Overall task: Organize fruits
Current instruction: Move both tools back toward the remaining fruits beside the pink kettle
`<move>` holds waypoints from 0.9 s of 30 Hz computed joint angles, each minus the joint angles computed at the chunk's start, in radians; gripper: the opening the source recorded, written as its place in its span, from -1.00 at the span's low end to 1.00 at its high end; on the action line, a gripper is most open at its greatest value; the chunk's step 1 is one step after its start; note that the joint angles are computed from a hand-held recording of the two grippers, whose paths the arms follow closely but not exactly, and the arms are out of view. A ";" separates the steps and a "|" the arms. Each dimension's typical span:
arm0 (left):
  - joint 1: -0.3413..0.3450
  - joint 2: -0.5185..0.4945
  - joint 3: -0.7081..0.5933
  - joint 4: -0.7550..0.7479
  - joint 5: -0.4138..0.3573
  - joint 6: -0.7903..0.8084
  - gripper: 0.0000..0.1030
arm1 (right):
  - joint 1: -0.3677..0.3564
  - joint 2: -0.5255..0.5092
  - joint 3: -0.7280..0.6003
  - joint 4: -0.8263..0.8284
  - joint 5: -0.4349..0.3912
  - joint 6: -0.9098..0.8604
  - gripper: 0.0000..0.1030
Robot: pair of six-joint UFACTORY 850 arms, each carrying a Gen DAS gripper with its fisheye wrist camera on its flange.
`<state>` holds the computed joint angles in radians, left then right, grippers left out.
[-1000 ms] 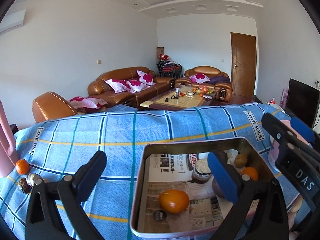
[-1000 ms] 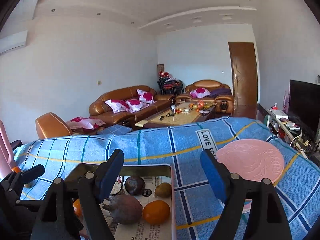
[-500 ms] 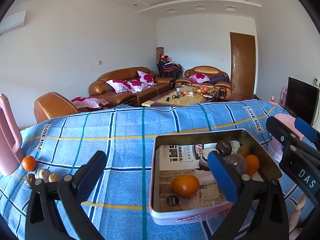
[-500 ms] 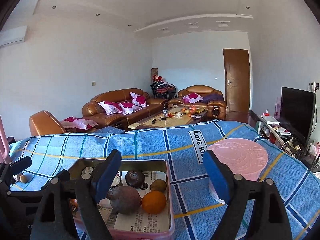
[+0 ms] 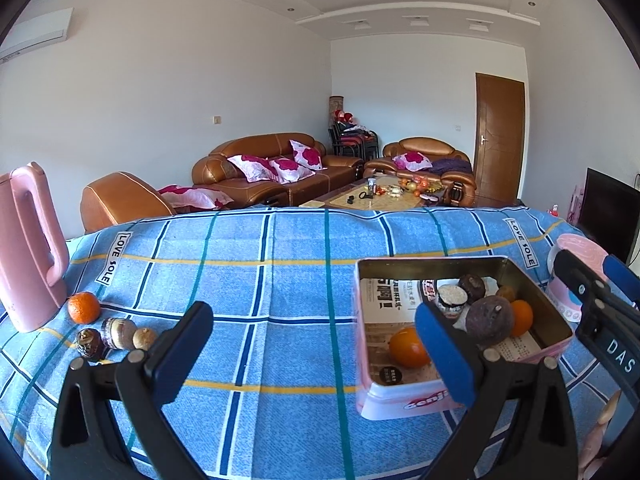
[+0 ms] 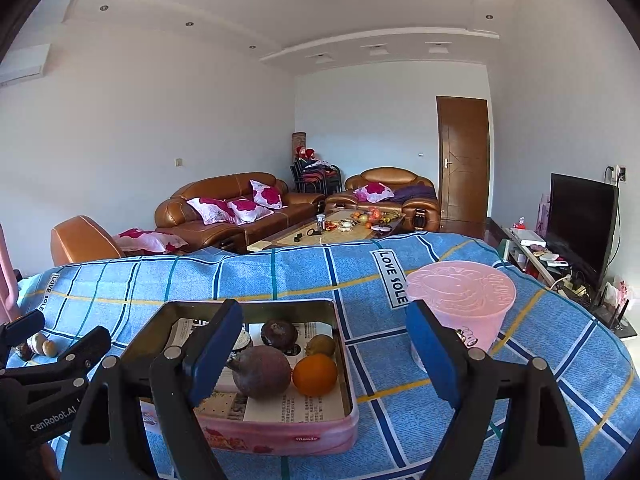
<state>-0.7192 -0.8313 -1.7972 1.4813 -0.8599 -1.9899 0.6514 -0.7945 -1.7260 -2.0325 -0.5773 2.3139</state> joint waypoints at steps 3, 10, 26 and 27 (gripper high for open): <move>0.003 0.014 0.023 -0.001 -0.004 0.000 1.00 | 0.012 -0.007 -0.012 0.027 0.004 -0.023 0.65; 0.007 0.051 0.089 0.020 -0.044 0.010 1.00 | 0.032 -0.035 -0.068 0.103 0.073 -0.065 0.65; 0.059 0.170 0.280 0.035 -0.072 -0.039 1.00 | 0.111 -0.176 -0.312 0.342 0.139 -0.332 0.65; 0.062 0.175 0.288 0.035 -0.075 -0.038 1.00 | 0.114 -0.186 -0.328 0.361 0.146 -0.350 0.65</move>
<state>-0.6568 -0.6559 -1.5088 1.5158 -0.9345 -2.0281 0.7659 -0.9803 -2.0543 -1.6716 -0.4314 1.9635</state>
